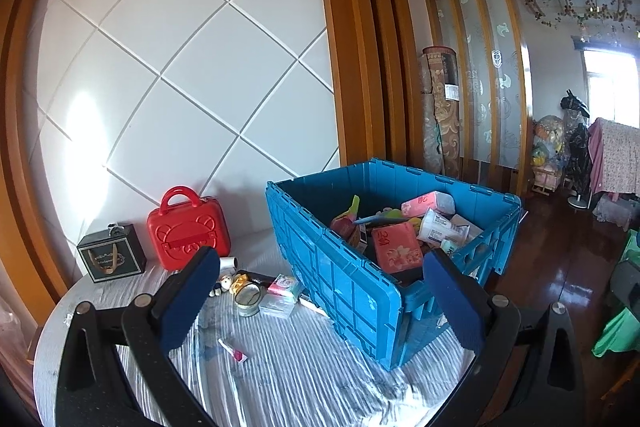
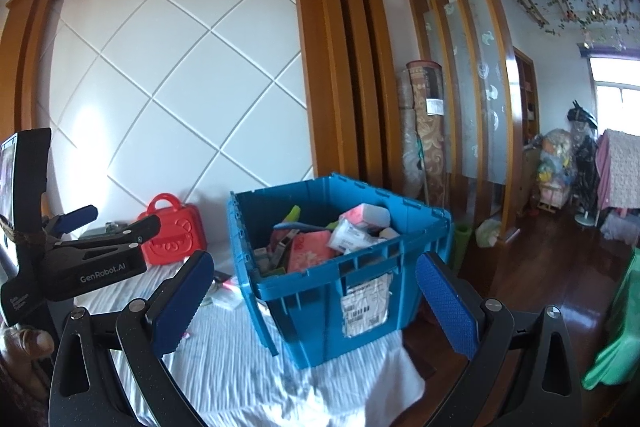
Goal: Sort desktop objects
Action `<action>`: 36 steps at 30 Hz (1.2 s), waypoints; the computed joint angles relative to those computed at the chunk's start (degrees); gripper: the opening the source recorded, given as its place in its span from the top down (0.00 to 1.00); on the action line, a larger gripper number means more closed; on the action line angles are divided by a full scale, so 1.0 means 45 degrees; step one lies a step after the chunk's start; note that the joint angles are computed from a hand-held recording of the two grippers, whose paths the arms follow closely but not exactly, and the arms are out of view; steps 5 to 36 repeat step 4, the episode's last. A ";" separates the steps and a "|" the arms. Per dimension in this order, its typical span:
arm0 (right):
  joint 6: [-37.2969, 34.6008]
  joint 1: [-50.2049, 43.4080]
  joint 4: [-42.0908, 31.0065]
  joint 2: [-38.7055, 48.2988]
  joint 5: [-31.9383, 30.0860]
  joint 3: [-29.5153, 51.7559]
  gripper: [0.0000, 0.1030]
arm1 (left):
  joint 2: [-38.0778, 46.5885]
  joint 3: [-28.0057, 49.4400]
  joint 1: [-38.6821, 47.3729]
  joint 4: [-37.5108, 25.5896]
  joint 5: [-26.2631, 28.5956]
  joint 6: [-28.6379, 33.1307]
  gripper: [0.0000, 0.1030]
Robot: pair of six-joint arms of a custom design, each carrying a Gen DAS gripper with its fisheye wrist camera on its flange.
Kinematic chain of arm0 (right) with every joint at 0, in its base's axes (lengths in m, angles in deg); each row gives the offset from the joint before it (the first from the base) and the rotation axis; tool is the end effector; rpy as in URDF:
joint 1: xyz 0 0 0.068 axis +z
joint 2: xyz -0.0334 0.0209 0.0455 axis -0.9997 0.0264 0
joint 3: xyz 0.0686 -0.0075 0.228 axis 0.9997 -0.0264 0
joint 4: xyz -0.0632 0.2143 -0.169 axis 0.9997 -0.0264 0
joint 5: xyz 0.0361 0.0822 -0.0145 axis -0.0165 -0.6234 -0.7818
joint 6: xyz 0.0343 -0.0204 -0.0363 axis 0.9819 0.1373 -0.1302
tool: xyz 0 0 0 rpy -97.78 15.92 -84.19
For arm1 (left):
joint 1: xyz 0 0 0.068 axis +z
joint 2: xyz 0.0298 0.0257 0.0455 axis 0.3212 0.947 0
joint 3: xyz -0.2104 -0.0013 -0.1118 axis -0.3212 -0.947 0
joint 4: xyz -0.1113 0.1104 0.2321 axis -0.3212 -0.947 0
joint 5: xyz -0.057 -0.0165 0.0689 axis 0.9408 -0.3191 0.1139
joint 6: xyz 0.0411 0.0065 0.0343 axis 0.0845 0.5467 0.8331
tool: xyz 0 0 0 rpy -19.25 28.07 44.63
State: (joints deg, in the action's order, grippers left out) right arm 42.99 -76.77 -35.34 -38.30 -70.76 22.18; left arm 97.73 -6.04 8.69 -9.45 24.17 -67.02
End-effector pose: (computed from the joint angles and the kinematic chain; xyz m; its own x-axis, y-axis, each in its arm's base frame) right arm 0.2284 0.0429 0.3652 -0.2360 0.0747 -0.9689 -0.0539 0.9945 0.0898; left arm 0.2958 -0.0469 0.3758 -0.2807 0.1047 -0.9541 0.0428 0.9944 0.0965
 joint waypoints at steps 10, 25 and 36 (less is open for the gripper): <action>0.0199 -0.0066 -0.0008 -0.0067 -0.0242 -0.0053 0.00 | -0.0104 -0.0022 -0.0078 -0.0078 -0.0093 0.0038 0.00; 0.0199 -0.0066 -0.0008 -0.0067 -0.0242 -0.0053 0.00 | -0.0104 -0.0022 -0.0078 -0.0078 -0.0093 0.0038 0.00; 0.0199 -0.0066 -0.0008 -0.0067 -0.0242 -0.0053 0.00 | -0.0104 -0.0022 -0.0078 -0.0078 -0.0093 0.0038 0.00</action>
